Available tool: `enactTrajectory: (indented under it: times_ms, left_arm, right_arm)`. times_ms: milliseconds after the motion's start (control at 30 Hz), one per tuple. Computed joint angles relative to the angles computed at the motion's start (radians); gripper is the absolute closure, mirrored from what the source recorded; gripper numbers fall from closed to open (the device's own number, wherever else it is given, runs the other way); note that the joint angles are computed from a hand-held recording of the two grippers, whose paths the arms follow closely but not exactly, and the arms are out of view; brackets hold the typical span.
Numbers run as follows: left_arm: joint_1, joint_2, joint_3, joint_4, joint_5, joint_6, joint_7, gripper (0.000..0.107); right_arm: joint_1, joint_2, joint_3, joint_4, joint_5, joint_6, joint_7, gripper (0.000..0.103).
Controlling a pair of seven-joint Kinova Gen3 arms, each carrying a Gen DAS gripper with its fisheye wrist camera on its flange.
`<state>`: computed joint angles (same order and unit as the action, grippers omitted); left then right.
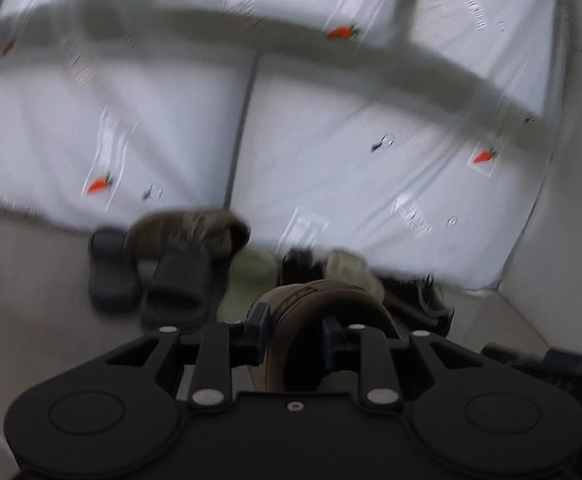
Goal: Organize scattered shoes
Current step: 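Carry the tan sneaker out of the pile and set it down, open left tool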
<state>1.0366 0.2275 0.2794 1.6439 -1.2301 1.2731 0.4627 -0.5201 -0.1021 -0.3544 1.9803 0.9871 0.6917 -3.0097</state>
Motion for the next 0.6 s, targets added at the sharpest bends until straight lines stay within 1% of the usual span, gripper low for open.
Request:
enactTrajectory:
  times_ms: [33,100,167,200,267,367,433,500,567,600]
  left_arm:
    - [0.021,0.008,-0.017,0.0,0.026,0.025,0.03,0.082]
    - [0.026,0.026,-0.003,0.007,0.048,0.089,0.081,0.082]
    - [0.051,0.051,-0.019,0.005,0.081,0.163,0.123,0.083]
    - [0.048,0.055,-0.016,0.006,0.093,0.182,0.141,0.083]
    - [0.045,0.047,-0.023,0.025,0.153,0.214,0.212,0.083]
    - [0.041,0.051,-0.02,0.036,0.224,0.262,0.264,0.084]
    - [0.03,0.049,-0.009,0.038,0.27,0.28,0.286,0.084]
    - [0.031,0.036,-0.017,0.057,0.332,0.274,0.341,0.085]
    - [0.03,0.037,-0.004,0.084,0.374,0.282,0.386,0.091]
    - [0.034,0.044,-0.002,0.084,0.375,0.296,0.385,0.106]
  right_arm:
    - [-0.003,-0.014,-0.004,0.01,0.003,0.003,-0.003,0.0]
    - [-0.001,-0.039,-0.016,0.027,0.017,0.005,-0.015,0.0]
    - [0.006,-0.056,-0.03,0.036,0.016,0.008,-0.018,0.0]
    - [0.01,-0.069,-0.037,0.044,0.014,0.007,-0.02,0.0]
    - [0.021,-0.083,-0.047,0.051,0.005,0.0,-0.009,0.0]
    - [0.039,-0.097,-0.065,0.055,-0.008,-0.004,0.008,0.0]
    - [0.049,-0.109,-0.072,0.057,-0.026,-0.01,0.024,0.0]
    - [0.059,-0.115,-0.08,0.055,-0.046,-0.013,0.043,0.0]
    - [0.069,-0.116,-0.088,0.053,-0.064,-0.014,0.062,0.0]
    - [0.072,-0.117,-0.092,0.052,-0.072,-0.014,0.07,0.0]
